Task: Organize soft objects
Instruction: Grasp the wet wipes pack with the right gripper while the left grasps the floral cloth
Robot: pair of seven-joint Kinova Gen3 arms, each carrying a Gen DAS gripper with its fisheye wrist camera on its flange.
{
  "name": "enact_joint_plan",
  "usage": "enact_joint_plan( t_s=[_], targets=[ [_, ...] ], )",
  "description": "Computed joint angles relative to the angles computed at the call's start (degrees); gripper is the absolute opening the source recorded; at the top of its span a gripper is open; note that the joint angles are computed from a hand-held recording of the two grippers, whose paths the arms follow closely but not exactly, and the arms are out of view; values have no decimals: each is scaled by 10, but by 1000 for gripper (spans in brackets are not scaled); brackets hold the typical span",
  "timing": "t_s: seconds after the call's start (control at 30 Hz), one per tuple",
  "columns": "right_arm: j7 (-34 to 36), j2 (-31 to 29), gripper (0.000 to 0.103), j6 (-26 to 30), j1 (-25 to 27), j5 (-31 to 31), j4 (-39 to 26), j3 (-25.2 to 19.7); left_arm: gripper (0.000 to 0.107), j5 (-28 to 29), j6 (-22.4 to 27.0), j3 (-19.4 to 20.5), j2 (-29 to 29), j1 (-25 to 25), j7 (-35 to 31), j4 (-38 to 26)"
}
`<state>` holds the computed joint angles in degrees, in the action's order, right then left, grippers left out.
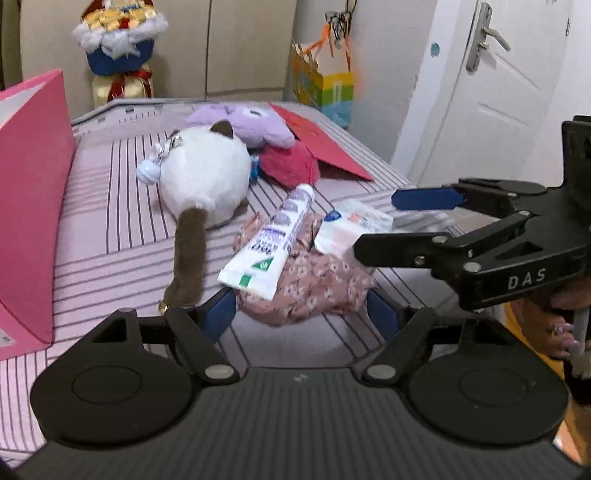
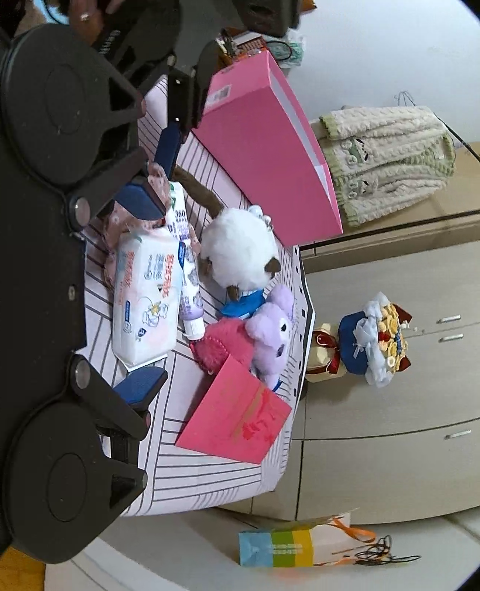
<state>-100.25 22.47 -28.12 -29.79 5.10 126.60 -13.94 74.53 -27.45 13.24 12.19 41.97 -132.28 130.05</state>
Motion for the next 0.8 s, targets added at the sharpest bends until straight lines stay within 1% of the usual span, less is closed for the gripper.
enact_joint_plan(
  t_s=[0.1, 0.2, 0.3, 0.4, 0.43, 0.5, 0.53, 0.6, 0.7, 0.77, 0.8],
  targets=[
    [-38, 17, 91, 3, 36, 41, -11, -25, 83, -31, -61, 4, 25, 20, 42, 1],
    [-68, 31, 94, 5, 57, 70, -21, -38, 86, -82, -86, 0, 43, 27, 102, 8],
    [-107, 42, 95, 19, 83, 109, -35, -58, 87, -100, -118, -7, 60, 44, 126, 10],
    [-112, 48, 95, 11, 80, 116, -37, -52, 89, -126, -159, -11, 81, 59, 164, 15],
    [-109, 47, 95, 8, 74, 114, -37, -47, 89, -132, -172, -12, 88, 64, 174, 16],
    [-111, 49, 86, 1, 78, 125, -36, -48, 89, -129, -195, -16, 101, 76, 185, 13],
    [-112, 49, 86, -2, 79, 127, -34, -48, 89, -124, -204, -17, 105, 81, 187, 12],
    [-119, 50, 84, -5, 85, 138, -33, -50, 87, -125, -202, -17, 105, 80, 192, 10],
    [-133, 54, 84, -15, 89, 142, -32, -52, 70, -148, -182, -15, 94, 69, 209, 16],
    [-144, 56, 84, -25, 93, 147, -30, -54, 49, -161, -159, -15, 84, 61, 217, 17],
    [-150, 57, 83, -30, 95, 150, -29, -55, 44, -157, -147, -17, 79, 60, 212, 15]
  ],
)
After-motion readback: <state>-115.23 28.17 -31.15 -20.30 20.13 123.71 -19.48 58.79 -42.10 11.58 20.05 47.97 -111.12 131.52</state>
